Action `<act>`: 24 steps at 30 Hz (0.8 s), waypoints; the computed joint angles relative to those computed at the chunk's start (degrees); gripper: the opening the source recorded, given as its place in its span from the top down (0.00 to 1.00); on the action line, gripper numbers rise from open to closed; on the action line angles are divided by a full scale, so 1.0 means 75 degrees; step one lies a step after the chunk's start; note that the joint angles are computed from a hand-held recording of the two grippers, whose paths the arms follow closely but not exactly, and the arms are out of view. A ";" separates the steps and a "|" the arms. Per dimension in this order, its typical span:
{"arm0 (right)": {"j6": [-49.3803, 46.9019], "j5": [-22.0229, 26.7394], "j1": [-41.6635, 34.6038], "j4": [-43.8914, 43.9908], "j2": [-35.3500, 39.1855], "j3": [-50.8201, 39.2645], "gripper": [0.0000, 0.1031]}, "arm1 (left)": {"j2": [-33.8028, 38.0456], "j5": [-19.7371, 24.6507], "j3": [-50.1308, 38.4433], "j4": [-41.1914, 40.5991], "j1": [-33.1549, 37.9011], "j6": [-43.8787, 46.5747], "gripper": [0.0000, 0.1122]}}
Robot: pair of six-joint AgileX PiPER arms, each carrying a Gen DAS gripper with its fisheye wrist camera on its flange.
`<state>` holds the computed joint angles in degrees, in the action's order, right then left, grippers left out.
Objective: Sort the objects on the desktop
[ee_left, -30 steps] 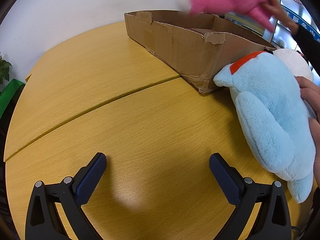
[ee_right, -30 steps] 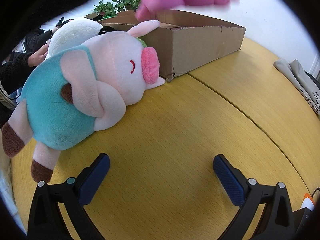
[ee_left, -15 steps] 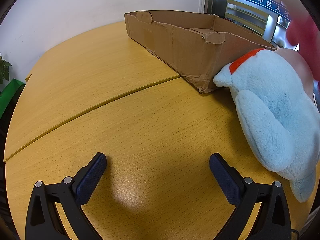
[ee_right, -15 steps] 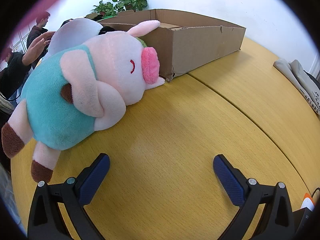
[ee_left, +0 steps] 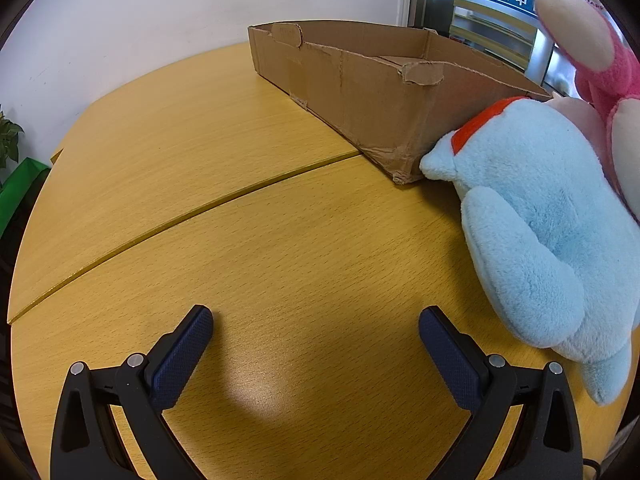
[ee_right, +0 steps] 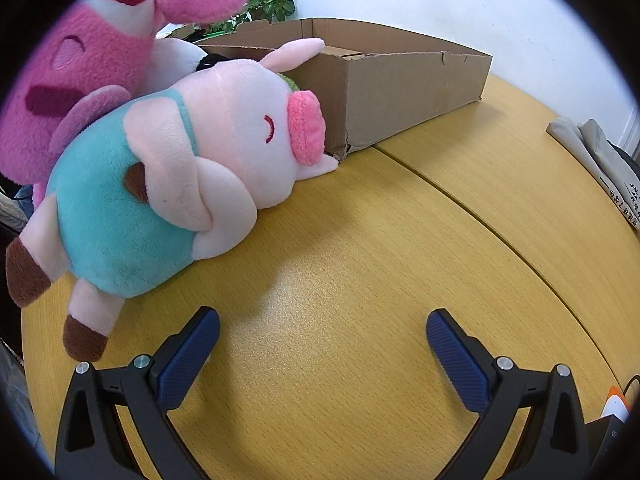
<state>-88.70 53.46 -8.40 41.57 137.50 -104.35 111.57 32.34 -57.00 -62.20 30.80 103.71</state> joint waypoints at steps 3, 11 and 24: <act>-0.0006 -0.0003 -0.0001 0.0002 0.0000 0.0006 0.00 | -0.0006 0.0001 0.0010 -0.0004 0.0005 0.0010 0.08; -0.0499 -0.0406 -0.0042 0.0287 -0.0403 0.0882 0.00 | -0.0006 -0.0009 0.0021 -0.0030 -0.0001 0.0028 0.08; -0.1115 -0.1762 -0.0063 0.1254 -0.2090 0.3799 0.00 | -0.0315 -0.0582 0.0645 -0.0798 -0.0095 0.0259 0.08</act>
